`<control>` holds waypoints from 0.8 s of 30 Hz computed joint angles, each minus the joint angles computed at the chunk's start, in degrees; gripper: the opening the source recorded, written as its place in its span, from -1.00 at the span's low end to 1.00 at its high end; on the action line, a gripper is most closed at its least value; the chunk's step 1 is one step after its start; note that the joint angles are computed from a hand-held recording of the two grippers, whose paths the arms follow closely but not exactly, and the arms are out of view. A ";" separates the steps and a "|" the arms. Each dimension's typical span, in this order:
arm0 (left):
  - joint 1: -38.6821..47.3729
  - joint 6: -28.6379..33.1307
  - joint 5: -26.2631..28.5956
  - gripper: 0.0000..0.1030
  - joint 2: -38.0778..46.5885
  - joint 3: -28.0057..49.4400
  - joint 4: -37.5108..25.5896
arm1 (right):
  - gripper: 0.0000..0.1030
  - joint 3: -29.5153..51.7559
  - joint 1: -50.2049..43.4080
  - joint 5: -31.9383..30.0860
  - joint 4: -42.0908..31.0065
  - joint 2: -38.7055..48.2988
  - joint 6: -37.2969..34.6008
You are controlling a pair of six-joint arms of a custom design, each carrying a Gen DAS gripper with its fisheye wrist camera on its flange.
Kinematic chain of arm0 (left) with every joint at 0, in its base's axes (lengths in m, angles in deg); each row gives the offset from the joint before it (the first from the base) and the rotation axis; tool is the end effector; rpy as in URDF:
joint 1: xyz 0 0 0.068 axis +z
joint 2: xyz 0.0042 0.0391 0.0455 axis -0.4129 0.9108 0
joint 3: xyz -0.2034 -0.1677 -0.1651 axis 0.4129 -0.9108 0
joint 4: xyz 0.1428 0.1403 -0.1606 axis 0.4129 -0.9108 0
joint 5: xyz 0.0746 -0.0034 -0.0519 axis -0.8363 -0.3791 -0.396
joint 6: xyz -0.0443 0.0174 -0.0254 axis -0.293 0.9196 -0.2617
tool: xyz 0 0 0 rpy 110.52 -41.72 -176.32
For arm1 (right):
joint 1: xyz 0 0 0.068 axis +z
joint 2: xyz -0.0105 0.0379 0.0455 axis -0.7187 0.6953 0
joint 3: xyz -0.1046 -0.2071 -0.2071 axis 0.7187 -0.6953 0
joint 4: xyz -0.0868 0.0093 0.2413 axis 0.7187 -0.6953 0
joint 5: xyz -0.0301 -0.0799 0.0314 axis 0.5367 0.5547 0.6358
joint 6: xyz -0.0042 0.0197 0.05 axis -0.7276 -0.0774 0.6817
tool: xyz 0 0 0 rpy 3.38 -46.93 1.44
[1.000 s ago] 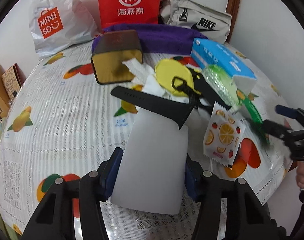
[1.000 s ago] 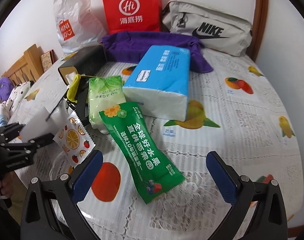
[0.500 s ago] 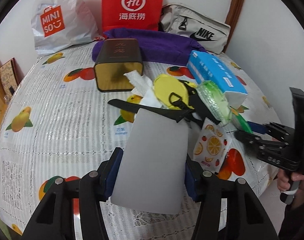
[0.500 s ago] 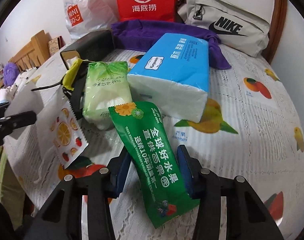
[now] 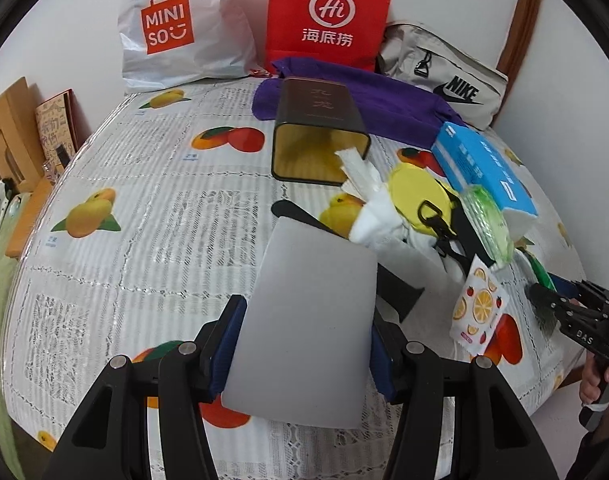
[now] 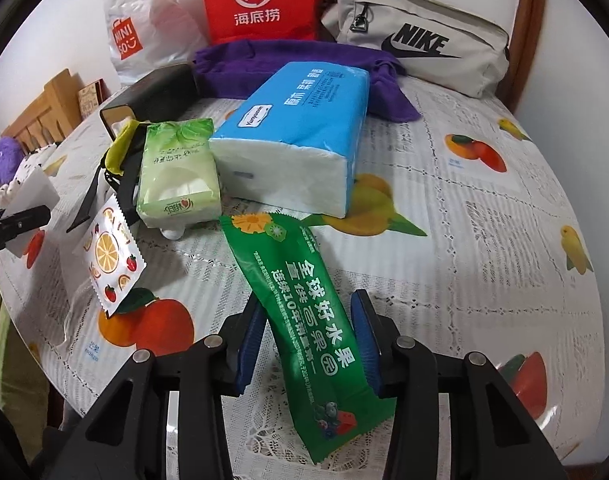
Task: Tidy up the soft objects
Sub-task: 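Carry sponge block onto purple towel with left tool while right drops green packet there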
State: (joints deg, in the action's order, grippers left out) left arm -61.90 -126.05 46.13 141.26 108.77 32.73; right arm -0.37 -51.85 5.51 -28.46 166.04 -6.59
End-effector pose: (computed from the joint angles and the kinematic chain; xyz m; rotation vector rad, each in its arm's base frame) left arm 0.1922 -0.1269 0.0682 -0.5787 2.4554 0.0209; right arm 0.3381 -0.0212 0.0488 -0.8533 2.4454 0.2570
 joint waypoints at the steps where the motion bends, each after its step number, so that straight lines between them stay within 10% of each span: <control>1: 0.32 0.34 0.11 0.04 0.08 0.12 0.21 | -0.18 0.09 0.01 -0.19 -0.26 -0.18 0.01; 24: 17.01 15.59 3.67 0.04 -8.23 12.82 -13.32 | -0.18 10.17 1.36 -6.29 -14.87 -10.03 0.71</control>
